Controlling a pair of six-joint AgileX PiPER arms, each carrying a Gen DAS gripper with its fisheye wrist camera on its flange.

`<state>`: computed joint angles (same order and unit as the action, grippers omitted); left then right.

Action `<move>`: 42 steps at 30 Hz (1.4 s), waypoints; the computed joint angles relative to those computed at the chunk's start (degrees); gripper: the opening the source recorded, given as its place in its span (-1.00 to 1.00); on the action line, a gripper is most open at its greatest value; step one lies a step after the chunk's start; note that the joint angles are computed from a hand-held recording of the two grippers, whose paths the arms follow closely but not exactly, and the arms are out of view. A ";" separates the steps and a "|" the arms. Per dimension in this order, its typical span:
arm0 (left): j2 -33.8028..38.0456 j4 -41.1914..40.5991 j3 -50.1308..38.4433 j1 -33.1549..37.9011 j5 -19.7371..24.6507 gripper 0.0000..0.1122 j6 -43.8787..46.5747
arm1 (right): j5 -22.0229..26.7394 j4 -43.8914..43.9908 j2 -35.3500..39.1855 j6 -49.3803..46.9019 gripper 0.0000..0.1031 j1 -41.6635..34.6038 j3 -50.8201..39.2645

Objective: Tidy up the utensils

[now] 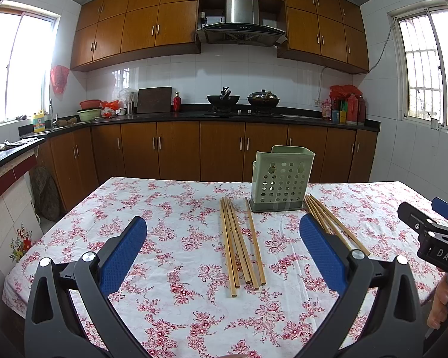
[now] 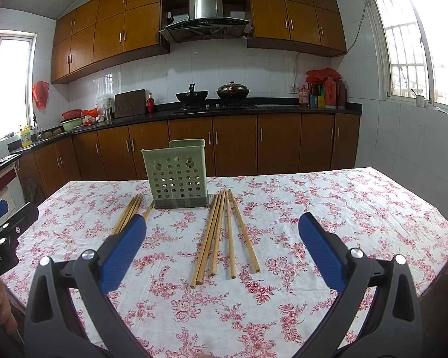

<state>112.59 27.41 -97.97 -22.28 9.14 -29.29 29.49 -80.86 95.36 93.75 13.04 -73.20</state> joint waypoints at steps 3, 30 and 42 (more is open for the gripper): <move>-0.02 0.27 0.11 -0.02 -0.07 0.80 -0.25 | -0.05 -0.03 -0.01 0.04 0.92 -0.04 0.04; -0.26 2.02 0.93 -0.04 -0.48 0.80 -1.97 | -0.20 -0.48 0.01 0.75 0.92 -0.12 0.37; 5.02 -15.19 -7.53 1.68 5.95 0.80 14.72 | -0.80 17.42 4.63 -14.41 0.91 -5.37 -5.86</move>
<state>117.61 12.22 -105.50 -20.60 15.10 -14.57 28.70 -63.43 99.99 79.34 7.67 -79.06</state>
